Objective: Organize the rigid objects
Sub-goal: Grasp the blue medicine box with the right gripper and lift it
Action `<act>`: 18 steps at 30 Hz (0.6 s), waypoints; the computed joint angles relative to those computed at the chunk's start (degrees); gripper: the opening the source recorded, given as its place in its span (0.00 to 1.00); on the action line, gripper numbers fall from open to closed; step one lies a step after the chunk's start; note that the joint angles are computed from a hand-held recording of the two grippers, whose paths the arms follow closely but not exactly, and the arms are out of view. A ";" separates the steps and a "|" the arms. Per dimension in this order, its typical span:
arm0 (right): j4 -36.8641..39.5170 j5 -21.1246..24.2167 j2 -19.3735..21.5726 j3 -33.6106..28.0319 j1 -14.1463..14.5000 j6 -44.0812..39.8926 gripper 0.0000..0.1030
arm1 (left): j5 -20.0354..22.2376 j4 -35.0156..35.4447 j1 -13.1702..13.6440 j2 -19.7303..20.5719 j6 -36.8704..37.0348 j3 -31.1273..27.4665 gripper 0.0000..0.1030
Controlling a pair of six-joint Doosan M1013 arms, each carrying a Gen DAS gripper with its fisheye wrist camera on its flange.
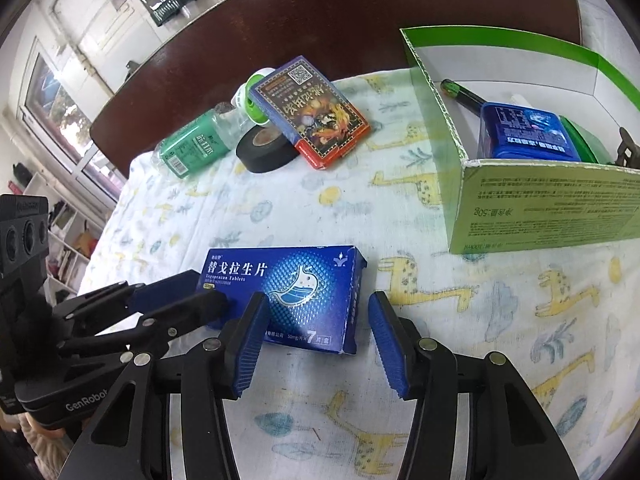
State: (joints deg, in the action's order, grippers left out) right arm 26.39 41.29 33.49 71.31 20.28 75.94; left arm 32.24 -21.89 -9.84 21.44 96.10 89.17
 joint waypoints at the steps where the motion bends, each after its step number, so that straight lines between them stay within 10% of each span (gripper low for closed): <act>1: -0.11 -0.09 0.02 -0.03 0.07 -0.11 0.53 | -0.22 0.19 -0.04 -0.09 -0.22 0.12 0.37; 18: 3.33 -3.16 -1.21 1.97 -0.24 -4.29 0.47 | -3.24 10.57 -2.22 -1.64 -7.58 0.71 0.36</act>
State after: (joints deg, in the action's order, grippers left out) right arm 29.73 38.13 32.28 73.28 20.04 71.64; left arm 29.00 -11.33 -12.06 19.79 88.52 89.89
